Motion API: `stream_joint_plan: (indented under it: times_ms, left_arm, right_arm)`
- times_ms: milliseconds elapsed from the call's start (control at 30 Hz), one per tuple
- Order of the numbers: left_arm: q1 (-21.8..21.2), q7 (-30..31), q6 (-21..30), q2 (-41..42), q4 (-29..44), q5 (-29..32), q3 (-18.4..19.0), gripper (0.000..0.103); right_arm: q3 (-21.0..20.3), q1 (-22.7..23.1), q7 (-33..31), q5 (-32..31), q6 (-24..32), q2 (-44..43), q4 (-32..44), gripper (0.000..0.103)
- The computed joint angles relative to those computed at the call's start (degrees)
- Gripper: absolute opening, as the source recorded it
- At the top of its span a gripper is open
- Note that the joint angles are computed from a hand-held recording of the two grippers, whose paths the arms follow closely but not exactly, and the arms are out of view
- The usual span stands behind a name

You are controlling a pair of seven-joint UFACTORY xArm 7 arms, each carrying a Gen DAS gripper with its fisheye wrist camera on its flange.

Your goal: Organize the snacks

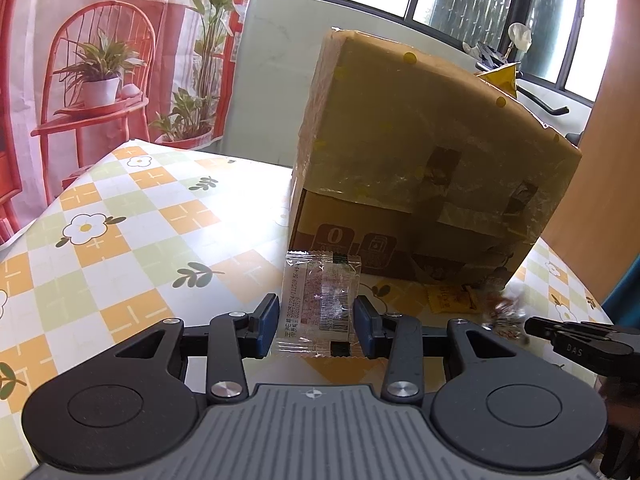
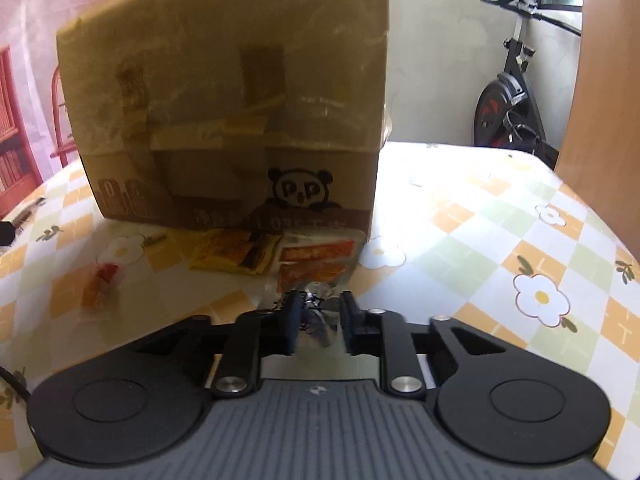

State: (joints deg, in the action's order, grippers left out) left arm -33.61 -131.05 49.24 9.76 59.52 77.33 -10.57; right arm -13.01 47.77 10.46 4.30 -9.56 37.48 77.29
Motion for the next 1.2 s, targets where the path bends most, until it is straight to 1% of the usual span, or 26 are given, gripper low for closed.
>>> stream_joint_plan:
  times_ms: [67,133,200,233,267,300,367,433,467,500,533,600,700,733,800,867,933,1000,1067,1100,1167,1200]
  left_arm:
    - [-0.1,0.0,0.0,0.0,0.0,0.1,0.0,0.043]
    - [-0.1,-0.1,-0.1,0.0,-0.1,0.1,0.0,0.043]
    - [-0.1,0.0,-0.1,-0.1,-0.1,0.0,-0.1,0.043]
    - [-0.1,0.0,-0.2,0.0,-0.1,0.0,-0.1,0.043]
    - [-0.1,0.0,-0.2,0.0,-0.1,0.0,-0.1,0.043]
    - [-0.1,0.0,-0.2,0.0,-0.1,0.0,-0.1,0.043]
    - [-0.1,0.0,-0.3,0.0,-0.1,0.1,-0.1,0.043]
    - [0.0,0.0,-0.3,-0.1,-0.2,0.1,0.0,0.043]
    - [0.0,0.0,-0.3,0.0,-0.2,0.1,0.0,0.043]
    - [0.0,-0.1,-0.3,-0.1,-0.3,0.0,0.0,0.043]
    - [0.0,-0.2,-0.3,-0.1,-0.3,0.0,0.0,0.043]
    - [0.0,-0.5,-0.2,-0.2,-0.5,0.0,0.0,0.043]
    - [0.1,-0.8,-0.1,-0.3,-0.6,-0.1,-0.1,0.043]
    - [0.1,-0.8,-0.1,-0.2,-0.6,-0.2,-0.1,0.043]
    - [0.1,-1.0,-0.2,0.0,-0.4,-0.3,-0.1,0.043]
    - [0.1,-1.0,-0.4,0.2,-0.3,-0.4,0.0,0.043]
    - [0.1,-1.0,-0.5,0.3,-0.1,-0.4,0.1,0.043]
    - [0.0,-1.0,-0.5,0.2,-0.1,-0.4,0.1,0.043]
    - [0.0,-0.9,-0.4,0.3,-0.1,-0.6,0.1,0.043]
    - [0.0,-0.9,-0.4,0.2,-0.1,-0.6,0.2,0.043]
    - [-0.1,-1.1,-0.3,0.1,-0.2,-0.6,0.1,0.043]
    - [-0.1,-1.2,-0.1,0.1,-0.2,-0.5,0.1,0.043]
  right_arm:
    - [0.0,0.0,-0.1,0.1,-0.4,-0.7,-0.6,0.0]
    - [3.4,-3.0,-0.7,-0.6,-1.4,-1.5,-1.4,0.0]
    - [3.1,-2.7,-1.2,-0.1,-1.7,-2.0,-1.9,0.0]
    - [3.8,-3.2,-1.4,0.0,-1.3,-2.1,-1.7,0.001]
    - [6.0,-5.2,-1.5,-0.2,-0.1,-2.3,-1.3,0.001]
    - [8.2,-7.1,-1.1,-0.4,0.9,-2.2,-0.7,0.004]
    - [10.9,-9.1,0.4,-0.2,2.0,-1.7,0.3,0.008]
    - [15.9,-13.4,1.1,-1.0,4.5,-0.7,2.4,0.02]
    - [18.0,-15.0,1.2,-1.4,5.4,0.0,3.4,0.022]
    - [18.7,-15.4,1.6,-1.8,6.1,0.5,4.4,0.024]
    - [17.7,-14.3,2.4,-2.1,7.1,1.1,5.6,0.029]
    - [14.2,-11.2,5.1,-2.8,10.3,2.6,8.8,0.034]
    - [12.2,-9.7,8.6,-4.4,11.6,4.7,12.2,0.039]
    - [11.7,-9.5,9.5,-5.0,12.2,5.4,13.4,0.042]
    - [12.2,-10.0,10.3,-6.2,13.0,6.5,15.2,0.045]
    - [11.5,-9.5,11.1,-7.7,14.0,7.3,16.8,0.047]
    - [11.1,-9.1,11.6,-9.1,14.6,8.0,18.0,0.053]
    - [9.8,-7.9,12.0,-10.9,14.7,8.7,18.9,0.057]
    - [8.4,-6.6,12.1,-13.0,15.0,9.5,19.9,0.063]
    - [7.7,-6.1,12.0,-13.9,15.0,9.9,20.2,0.064]
    - [5.0,-3.9,12.7,-16.1,14.6,10.4,20.3,0.063]
    - [4.9,-3.9,13.1,-16.4,14.0,10.4,20.0,0.062]
